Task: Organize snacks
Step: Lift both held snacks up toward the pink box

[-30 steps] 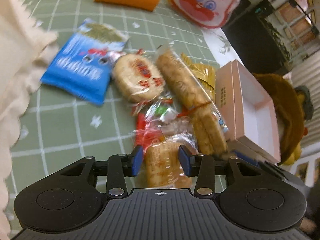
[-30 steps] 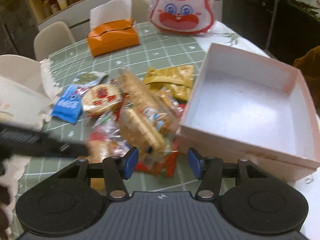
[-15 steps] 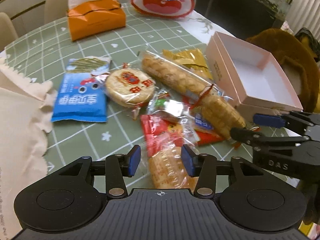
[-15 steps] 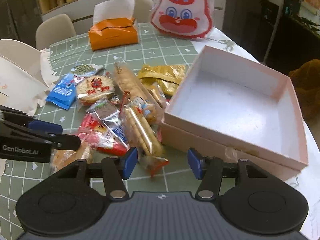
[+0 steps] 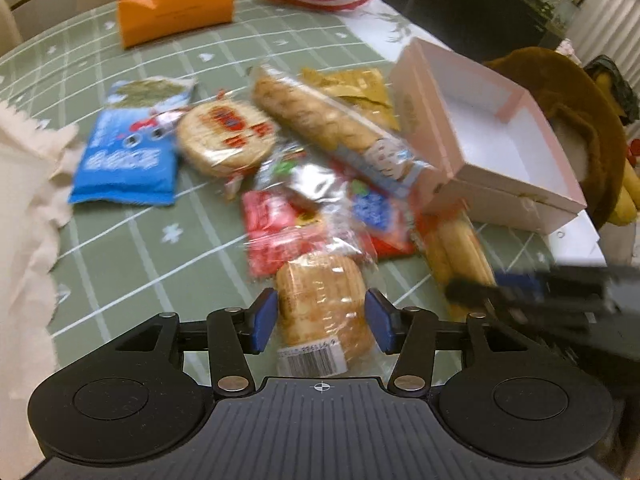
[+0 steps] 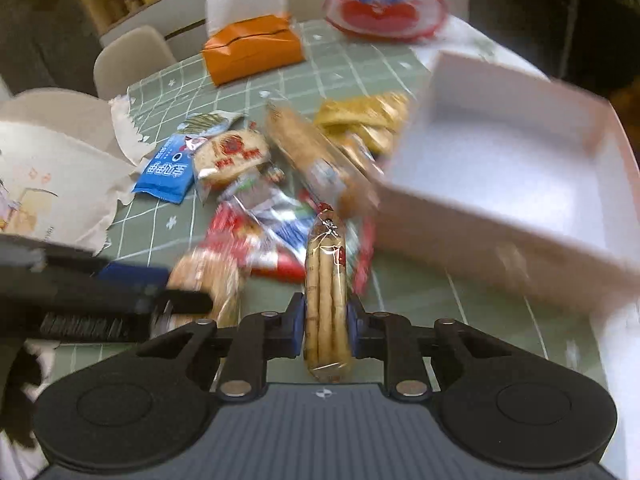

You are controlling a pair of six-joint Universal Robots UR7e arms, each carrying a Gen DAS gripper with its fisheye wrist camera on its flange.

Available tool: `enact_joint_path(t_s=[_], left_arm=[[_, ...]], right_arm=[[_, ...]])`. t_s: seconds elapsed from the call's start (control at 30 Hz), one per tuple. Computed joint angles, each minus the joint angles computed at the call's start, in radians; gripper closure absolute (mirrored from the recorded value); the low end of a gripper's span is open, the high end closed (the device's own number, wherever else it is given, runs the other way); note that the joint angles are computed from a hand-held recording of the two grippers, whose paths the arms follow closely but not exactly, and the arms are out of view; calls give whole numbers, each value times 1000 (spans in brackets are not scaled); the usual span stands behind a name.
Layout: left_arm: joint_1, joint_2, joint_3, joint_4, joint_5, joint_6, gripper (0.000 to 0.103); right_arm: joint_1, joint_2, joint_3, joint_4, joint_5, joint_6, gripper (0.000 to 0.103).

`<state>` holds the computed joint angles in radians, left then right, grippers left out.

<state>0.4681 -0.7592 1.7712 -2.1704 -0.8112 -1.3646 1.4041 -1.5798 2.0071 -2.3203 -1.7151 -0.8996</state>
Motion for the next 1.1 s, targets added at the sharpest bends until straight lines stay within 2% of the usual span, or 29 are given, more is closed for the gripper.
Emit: enact_joint_path(t_s=[0.1, 0.2, 0.3, 0.37, 0.43, 0.53, 0.63, 0.7, 0.8, 0.9, 0.97, 1.0, 1.1], left_arm=[[13, 40, -40, 1, 26, 65, 42], [25, 76, -80, 38, 41, 107, 32], [27, 85, -85, 39, 40, 125, 29], [27, 84, -76, 25, 40, 137, 29], [26, 83, -69, 9, 35, 146, 29], [24, 85, -68, -16, 12, 156, 30], [10, 97, -55, -112, -15, 215, 39], [-3, 116, -58, -151, -18, 253, 42], [-23, 149, -81, -159, -18, 294, 44], [-41, 165, -88, -169, -28, 313, 45], [-50, 174, -96, -167, -35, 322, 46], [-55, 179, -102, -166, -37, 324, 46], [-74, 184, -118, -186, -15, 344, 46]], right_arm=[[-70, -43, -10, 39, 12, 25, 82], [-133, -90, 13, -4, 27, -15, 80], [-175, -134, 64, -124, 43, -84, 63], [-191, -154, 100, -208, 57, -134, 45], [-192, -162, 138, -304, 52, -186, 42], [-191, -170, 173, -360, 58, -225, 40], [-206, -189, 215, -406, 105, -246, 37], [-195, -180, 219, -414, 89, -242, 35], [-168, -136, 193, -393, 39, -187, 34], [-166, -117, 168, -350, 23, -148, 38], [-168, -125, 157, -310, 22, -158, 61], [-170, -135, 154, -290, 23, -172, 66], [-175, -168, 137, -245, 49, -176, 68]])
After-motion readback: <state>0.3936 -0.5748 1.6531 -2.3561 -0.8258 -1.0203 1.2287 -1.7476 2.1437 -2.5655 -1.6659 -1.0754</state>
